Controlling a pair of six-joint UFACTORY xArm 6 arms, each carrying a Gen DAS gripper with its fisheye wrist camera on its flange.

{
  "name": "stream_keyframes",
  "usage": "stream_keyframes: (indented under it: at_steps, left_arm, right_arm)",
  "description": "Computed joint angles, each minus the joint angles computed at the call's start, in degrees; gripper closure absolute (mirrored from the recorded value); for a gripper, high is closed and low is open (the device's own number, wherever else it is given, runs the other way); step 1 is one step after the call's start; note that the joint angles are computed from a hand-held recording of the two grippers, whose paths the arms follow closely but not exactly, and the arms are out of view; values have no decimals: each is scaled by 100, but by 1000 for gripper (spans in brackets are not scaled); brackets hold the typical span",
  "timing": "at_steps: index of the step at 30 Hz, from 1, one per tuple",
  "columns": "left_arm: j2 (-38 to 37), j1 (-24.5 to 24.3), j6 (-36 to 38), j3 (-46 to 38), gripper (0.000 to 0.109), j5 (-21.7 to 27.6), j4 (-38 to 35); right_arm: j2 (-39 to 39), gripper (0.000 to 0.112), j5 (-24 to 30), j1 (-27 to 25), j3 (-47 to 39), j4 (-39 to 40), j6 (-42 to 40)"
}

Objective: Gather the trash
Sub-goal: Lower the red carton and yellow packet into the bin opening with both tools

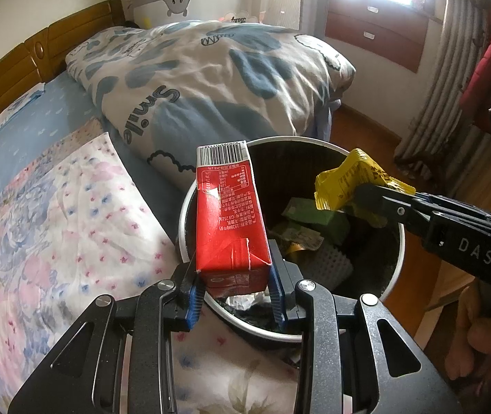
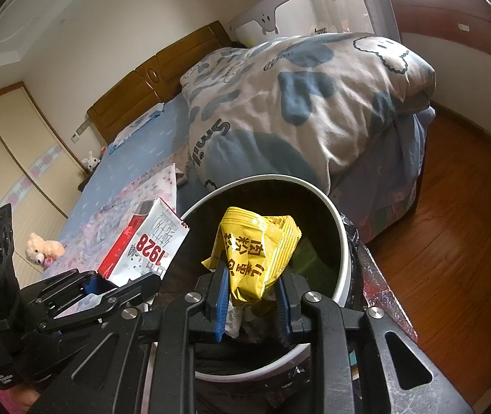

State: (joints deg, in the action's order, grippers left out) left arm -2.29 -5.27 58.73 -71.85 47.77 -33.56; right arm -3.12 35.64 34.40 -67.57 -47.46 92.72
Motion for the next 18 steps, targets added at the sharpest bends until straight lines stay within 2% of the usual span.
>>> stream_keyframes:
  at_steps: [18]
  left_arm:
    - [173, -69, -48, -67, 78, -108, 108]
  right_arm:
    - [31, 89, -8, -58, -25, 160, -224]
